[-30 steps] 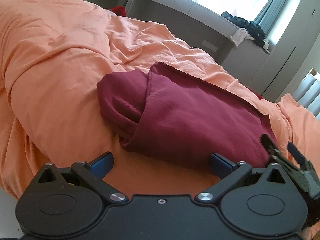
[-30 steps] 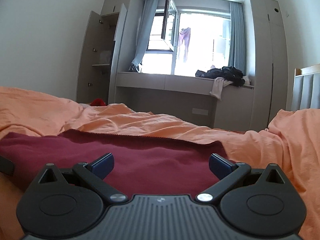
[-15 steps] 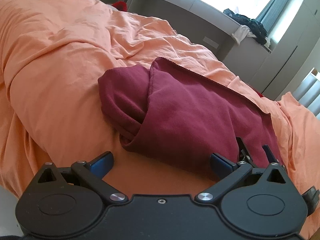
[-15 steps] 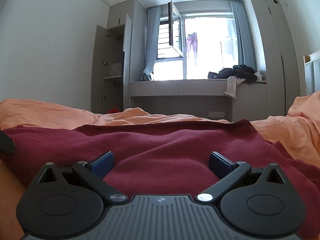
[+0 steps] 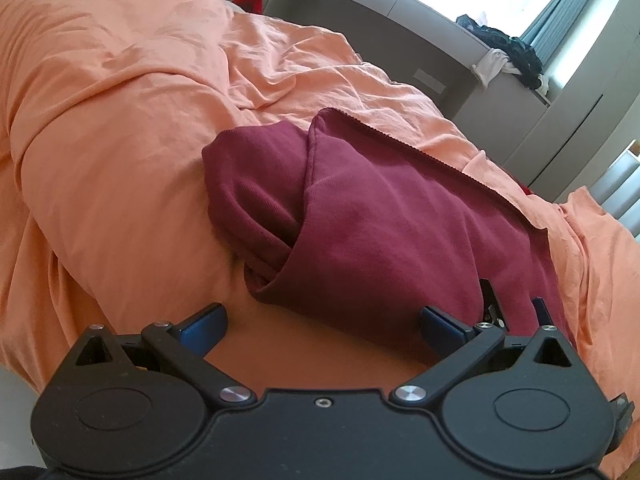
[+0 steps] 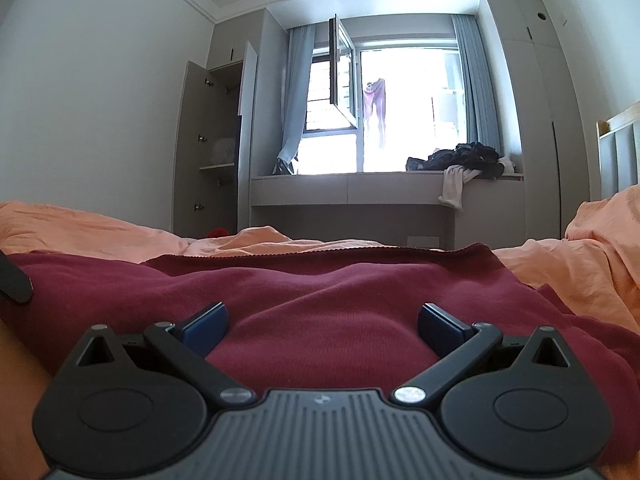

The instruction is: Fold small clothes

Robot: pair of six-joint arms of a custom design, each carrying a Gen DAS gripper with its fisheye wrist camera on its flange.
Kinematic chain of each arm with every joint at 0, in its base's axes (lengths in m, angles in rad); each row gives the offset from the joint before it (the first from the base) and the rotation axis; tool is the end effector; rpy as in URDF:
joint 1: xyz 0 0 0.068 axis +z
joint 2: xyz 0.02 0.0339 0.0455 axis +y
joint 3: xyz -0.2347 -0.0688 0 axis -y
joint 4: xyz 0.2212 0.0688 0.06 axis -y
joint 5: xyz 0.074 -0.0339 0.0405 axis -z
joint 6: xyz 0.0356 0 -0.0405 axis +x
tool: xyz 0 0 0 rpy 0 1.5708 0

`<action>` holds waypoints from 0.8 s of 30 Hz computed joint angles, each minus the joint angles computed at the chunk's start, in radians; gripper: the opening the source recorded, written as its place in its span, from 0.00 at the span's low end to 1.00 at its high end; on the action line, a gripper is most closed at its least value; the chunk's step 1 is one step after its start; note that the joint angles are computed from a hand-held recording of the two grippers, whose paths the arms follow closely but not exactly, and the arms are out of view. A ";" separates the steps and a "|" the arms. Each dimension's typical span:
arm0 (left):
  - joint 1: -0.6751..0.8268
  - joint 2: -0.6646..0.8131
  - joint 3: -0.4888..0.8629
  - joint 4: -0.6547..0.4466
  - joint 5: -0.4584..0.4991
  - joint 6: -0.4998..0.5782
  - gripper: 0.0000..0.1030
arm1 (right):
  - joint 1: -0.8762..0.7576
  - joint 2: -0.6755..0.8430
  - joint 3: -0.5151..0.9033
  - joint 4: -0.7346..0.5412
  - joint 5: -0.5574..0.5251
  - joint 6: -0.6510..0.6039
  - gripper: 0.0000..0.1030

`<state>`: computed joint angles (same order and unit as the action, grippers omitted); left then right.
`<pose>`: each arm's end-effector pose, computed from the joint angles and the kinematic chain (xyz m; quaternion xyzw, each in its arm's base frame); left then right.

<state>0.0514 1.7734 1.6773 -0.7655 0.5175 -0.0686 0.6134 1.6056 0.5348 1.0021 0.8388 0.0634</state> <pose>0.3619 0.0010 0.3023 0.0343 0.9103 -0.2428 0.3336 0.2478 0.1421 0.1760 0.0862 0.7180 -0.0739 0.6867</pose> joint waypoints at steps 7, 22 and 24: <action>0.003 -0.001 -0.005 0.005 0.002 -0.022 0.99 | 0.029 0.050 0.009 0.069 0.046 -0.023 0.99; -0.010 0.009 0.008 0.003 -0.015 -0.029 0.99 | 0.064 0.109 0.019 0.158 0.104 -0.056 0.99; -0.023 0.011 0.012 0.002 -0.039 -0.025 1.00 | 0.066 0.119 0.014 0.184 0.105 -0.063 0.99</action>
